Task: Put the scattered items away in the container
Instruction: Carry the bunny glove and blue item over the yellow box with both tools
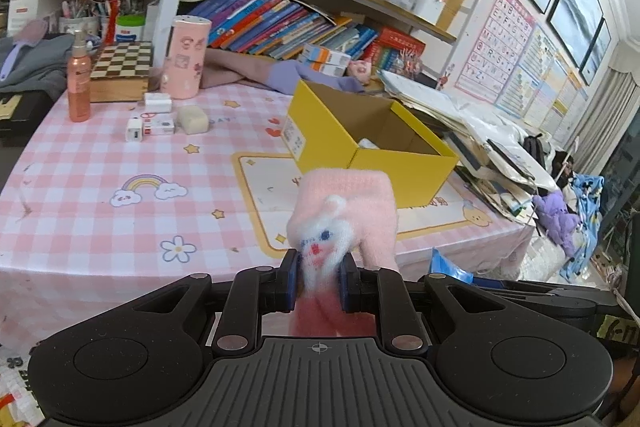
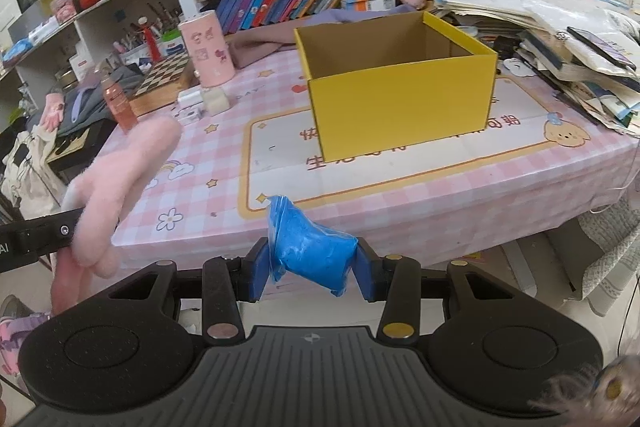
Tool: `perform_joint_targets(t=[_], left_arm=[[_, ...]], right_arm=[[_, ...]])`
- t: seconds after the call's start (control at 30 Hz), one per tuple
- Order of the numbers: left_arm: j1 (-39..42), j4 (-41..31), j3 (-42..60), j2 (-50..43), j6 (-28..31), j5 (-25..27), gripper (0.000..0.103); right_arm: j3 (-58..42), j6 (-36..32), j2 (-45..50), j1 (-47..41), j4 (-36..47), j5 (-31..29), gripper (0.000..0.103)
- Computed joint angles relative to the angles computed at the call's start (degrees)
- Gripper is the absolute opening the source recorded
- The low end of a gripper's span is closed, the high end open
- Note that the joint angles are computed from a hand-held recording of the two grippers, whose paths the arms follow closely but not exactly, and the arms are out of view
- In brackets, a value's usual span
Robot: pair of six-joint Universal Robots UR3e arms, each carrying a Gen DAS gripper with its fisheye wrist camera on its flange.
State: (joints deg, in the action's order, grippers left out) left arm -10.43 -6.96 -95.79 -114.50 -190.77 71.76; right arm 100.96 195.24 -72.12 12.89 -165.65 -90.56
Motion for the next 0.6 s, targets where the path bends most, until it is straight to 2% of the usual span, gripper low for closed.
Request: perform_joint_targets(t=[0.3, 0.6], left_arm=[[-1.6, -2.3, 4.1, -2.6, 0.4, -1.3, 0.018], [-4.4, -6.3, 13.8, -8.8, 1.1, -3.1, 0.018]], right_arm=[[2.9, 0.7, -2.6, -1.2, 0.0, -1.0, 0.041], [6.0, 1.0, -5.1, -4.0, -0.3, -2.3, 0.041]])
